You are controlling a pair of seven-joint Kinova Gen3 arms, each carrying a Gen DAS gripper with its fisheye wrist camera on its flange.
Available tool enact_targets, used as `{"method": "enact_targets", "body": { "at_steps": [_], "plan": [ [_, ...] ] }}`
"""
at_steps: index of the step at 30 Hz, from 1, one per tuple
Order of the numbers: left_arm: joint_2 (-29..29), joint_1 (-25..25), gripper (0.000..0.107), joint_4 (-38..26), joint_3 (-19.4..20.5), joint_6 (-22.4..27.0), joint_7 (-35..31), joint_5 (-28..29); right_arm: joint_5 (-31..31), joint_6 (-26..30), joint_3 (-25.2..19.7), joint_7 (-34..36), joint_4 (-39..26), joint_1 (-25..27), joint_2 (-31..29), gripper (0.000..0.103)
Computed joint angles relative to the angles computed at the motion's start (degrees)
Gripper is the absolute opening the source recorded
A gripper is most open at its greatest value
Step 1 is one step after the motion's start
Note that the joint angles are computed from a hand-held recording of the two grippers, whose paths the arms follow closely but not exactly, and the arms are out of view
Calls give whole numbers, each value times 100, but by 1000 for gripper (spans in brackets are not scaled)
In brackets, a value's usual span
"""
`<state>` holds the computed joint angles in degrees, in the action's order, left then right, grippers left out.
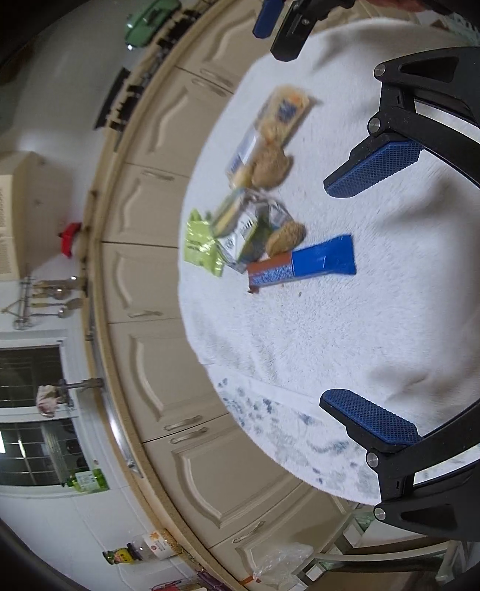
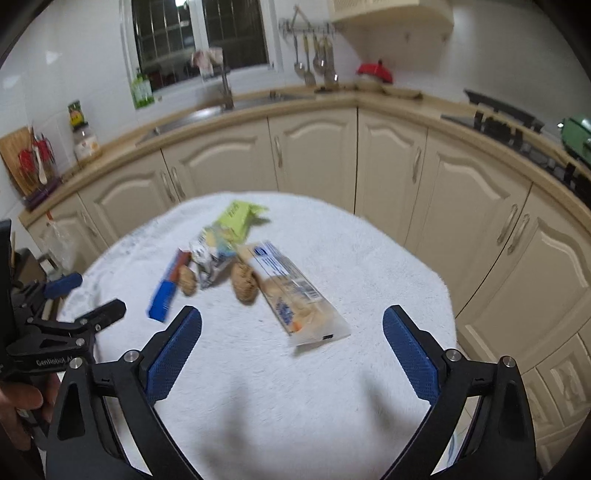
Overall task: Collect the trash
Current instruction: 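Grasp the blue snack bar with the left tool while the right tool grasps the clear bread package, then carry the snack bar and bread package with both tools to the blue bin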
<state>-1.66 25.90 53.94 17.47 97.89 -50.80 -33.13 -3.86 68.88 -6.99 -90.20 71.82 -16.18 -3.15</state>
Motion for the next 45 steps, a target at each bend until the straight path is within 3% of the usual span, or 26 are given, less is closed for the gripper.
{"method": "enact_targets", "body": {
  "at_steps": [5,8,11,13,16,18,21,25,36,45],
  "plan": [
    [804,-96,100,-490,-483,25,-453,255,72,341,33,431,-430,-40,760,90],
    [867,-209,100,-448,-782,-165,-593,720,118,481,28,629,-621,-106,1078,84],
    [1176,-307,88,-755,-1005,-246,-911,1000,43,525,23,796,-817,-149,1325,74],
    [1262,-553,81,-778,-1130,-536,-1086,1407,-122,576,-66,887,-988,-100,1514,56],
    [1280,-723,59,-673,-1240,-945,-1379,1671,53,516,0,866,-983,-338,1522,37],
    [1216,-918,29,-491,-1281,-1224,-1615,1956,27,504,19,763,-927,-355,1478,36],
    [1074,-1199,15,-200,-1323,-1540,-1854,2385,-115,329,52,554,-586,-275,1229,35],
    [776,-1650,15,216,-1314,-1829,-2026,3039,-24,114,76,37,-99,-238,810,35],
    [-307,-1644,15,1376,-1111,-2742,-1916,2979,31,-94,-119,-788,976,-73,-579,35],
    [-1192,-1861,15,2462,-831,-3624,-1888,2978,-37,-206,-294,-1017,1530,9,-1655,35]
  ]
}}
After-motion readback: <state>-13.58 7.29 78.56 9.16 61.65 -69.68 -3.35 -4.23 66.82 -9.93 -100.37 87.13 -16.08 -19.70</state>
